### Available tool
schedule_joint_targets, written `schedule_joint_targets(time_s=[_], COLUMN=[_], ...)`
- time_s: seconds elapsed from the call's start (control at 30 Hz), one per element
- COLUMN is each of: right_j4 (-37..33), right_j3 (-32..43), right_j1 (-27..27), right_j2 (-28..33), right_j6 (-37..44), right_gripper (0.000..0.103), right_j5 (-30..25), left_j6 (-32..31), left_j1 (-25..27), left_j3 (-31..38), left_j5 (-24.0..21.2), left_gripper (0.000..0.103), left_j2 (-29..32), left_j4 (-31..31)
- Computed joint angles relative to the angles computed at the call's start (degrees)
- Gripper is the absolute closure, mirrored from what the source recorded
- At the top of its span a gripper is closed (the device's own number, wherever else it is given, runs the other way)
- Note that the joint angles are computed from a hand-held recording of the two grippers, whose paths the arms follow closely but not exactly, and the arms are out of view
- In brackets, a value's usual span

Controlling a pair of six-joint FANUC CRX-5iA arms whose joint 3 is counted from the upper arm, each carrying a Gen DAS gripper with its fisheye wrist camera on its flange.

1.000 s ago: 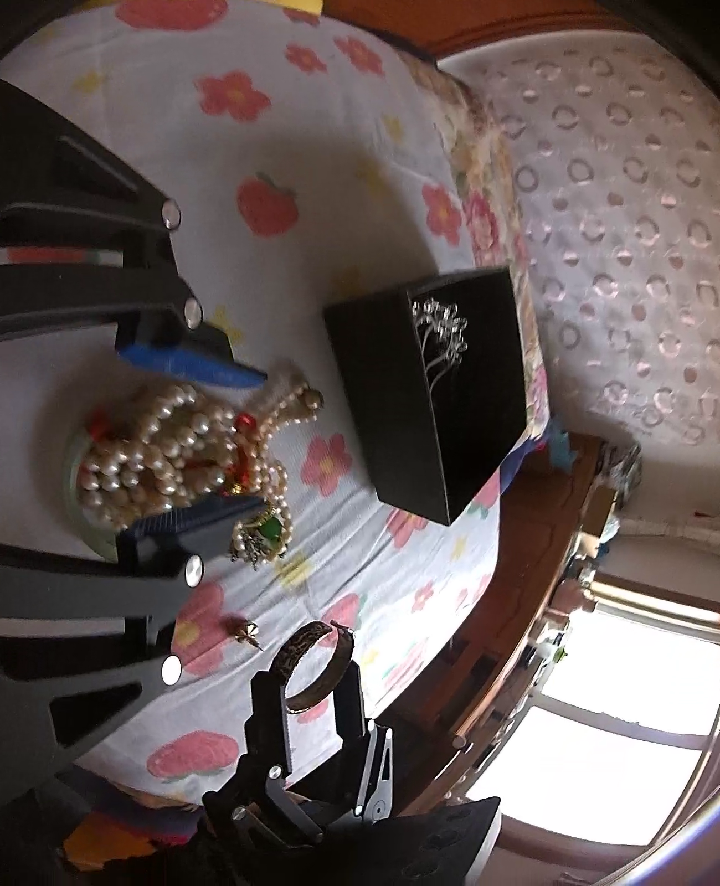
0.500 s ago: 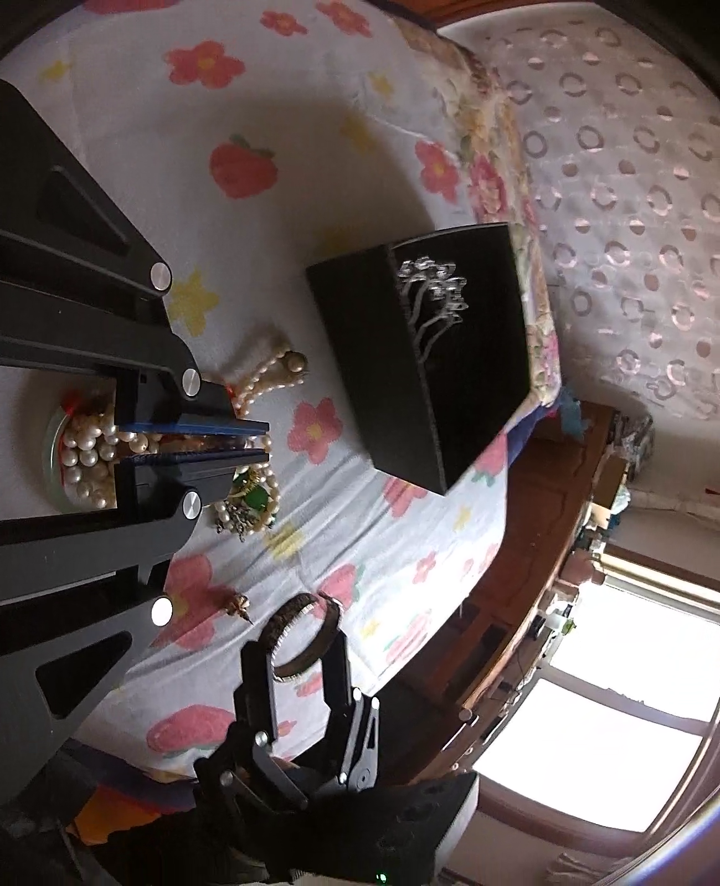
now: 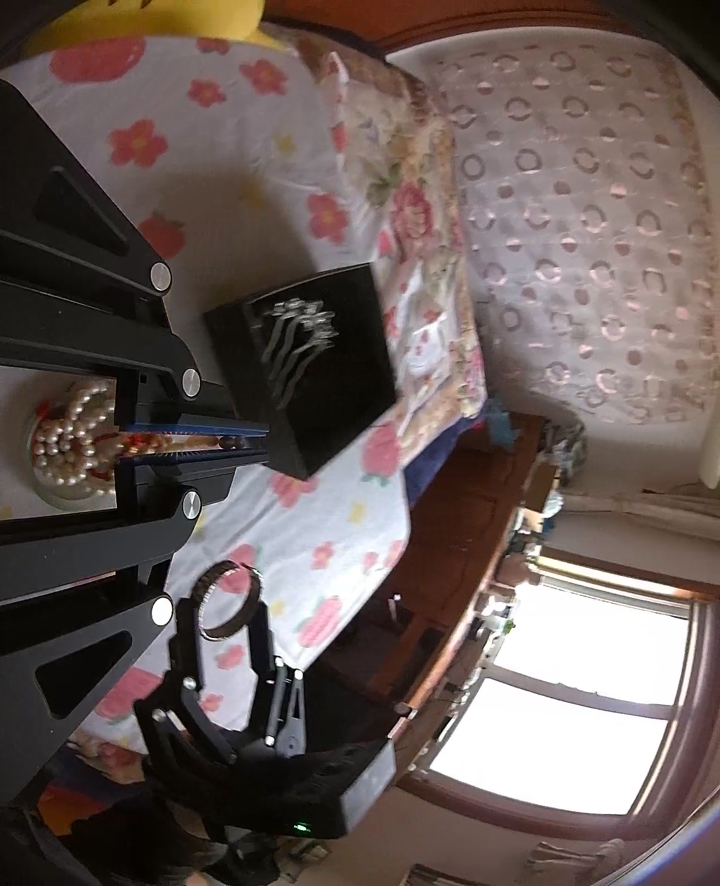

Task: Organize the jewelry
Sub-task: 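Grasp a pearl necklace with the left tool while the right tool carries the bangle to the box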

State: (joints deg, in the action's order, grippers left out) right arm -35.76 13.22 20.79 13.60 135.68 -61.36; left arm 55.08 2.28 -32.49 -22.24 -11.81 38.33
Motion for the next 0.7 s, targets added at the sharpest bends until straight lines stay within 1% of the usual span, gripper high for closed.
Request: schedule_joint_targets(time_s=[0.23,0.43,0.57,0.63,0.7], right_j4=[-1.02,-2.34,-2.73,-3.06,-3.42], right_j3=[1.38,3.62,5.29,6.31,7.11], right_j1=[0.72,0.82,0.99,1.09,1.17], right_j2=[-0.88,-1.21,-1.08,-0.8,-0.61], right_j6=[0.43,0.84,1.0,1.19,1.39], right_gripper=[0.04,0.04,0.04,0.04,0.04], right_j5=[1.29,1.84,2.33,2.43,2.54], left_j6=[1.03,3.8,3.49,4.61,7.1], left_j1=[-0.32,-0.78,-1.06,-1.18,-1.21], left_j3=[2.62,6.34,8.39,9.87,11.92], left_j5=[2.09,3.24,4.27,4.37,4.58], left_gripper=[0.099,0.099,0.099,0.099,0.099], left_j2=[-1.37,-1.86,-2.2,-2.18,-1.94], left_j4=[-1.69,-5.25,-5.66,-7.31,-10.7])
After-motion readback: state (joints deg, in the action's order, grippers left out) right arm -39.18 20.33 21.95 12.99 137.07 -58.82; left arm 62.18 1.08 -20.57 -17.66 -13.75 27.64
